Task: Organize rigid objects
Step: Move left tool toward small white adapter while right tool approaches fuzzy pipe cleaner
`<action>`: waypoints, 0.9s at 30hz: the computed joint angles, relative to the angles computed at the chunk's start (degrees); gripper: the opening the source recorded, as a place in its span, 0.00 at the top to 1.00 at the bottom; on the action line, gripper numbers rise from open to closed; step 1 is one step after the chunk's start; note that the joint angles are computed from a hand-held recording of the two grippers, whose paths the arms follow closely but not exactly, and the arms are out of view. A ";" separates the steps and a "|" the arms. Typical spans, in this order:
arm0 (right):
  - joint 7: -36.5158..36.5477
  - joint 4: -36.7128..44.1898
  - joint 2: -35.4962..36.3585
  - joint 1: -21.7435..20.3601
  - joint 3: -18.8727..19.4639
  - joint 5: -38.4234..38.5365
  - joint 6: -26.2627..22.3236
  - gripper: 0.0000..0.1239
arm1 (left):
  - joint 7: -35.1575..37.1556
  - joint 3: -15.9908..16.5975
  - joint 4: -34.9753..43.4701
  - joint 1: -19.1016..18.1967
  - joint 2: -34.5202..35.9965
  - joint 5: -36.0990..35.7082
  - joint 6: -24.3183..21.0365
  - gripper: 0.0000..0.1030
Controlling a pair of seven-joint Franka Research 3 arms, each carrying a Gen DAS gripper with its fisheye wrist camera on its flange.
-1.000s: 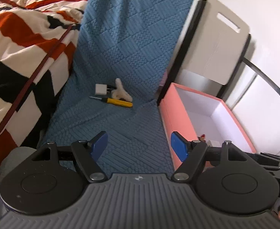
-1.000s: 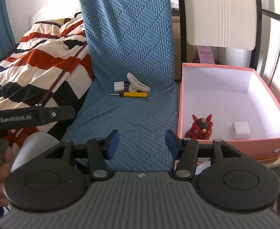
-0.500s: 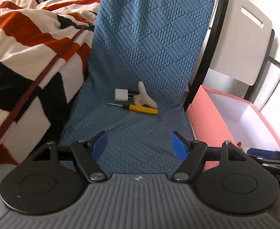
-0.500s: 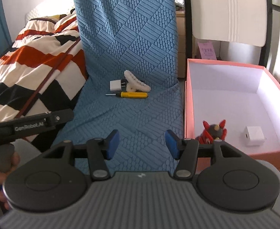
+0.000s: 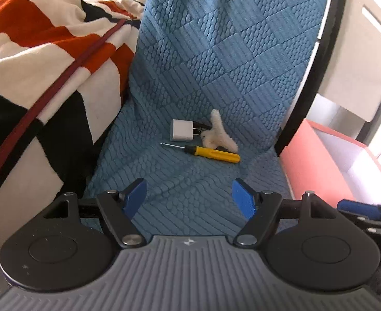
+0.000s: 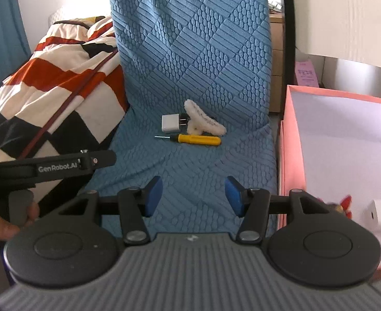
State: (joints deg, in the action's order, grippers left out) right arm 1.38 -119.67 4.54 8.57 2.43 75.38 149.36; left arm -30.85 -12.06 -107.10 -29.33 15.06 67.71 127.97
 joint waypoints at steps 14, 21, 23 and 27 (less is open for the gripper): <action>5.54 14.00 12.55 0.03 3.73 -8.95 -0.40 0.55 | 3.37 4.46 4.05 6.10 5.61 -4.52 10.14 0.25; 15.09 23.19 20.57 0.11 5.61 -18.77 0.91 0.55 | 8.37 7.13 7.80 8.33 9.48 -7.82 15.09 0.26; 15.56 25.93 23.04 0.16 6.55 -21.03 2.41 0.55 | 10.73 7.70 9.78 8.76 11.23 -9.29 15.94 0.26; 16.81 32.15 28.96 1.12 7.53 -27.42 6.38 0.55 | 14.67 9.35 14.00 8.82 14.88 -11.69 16.87 0.26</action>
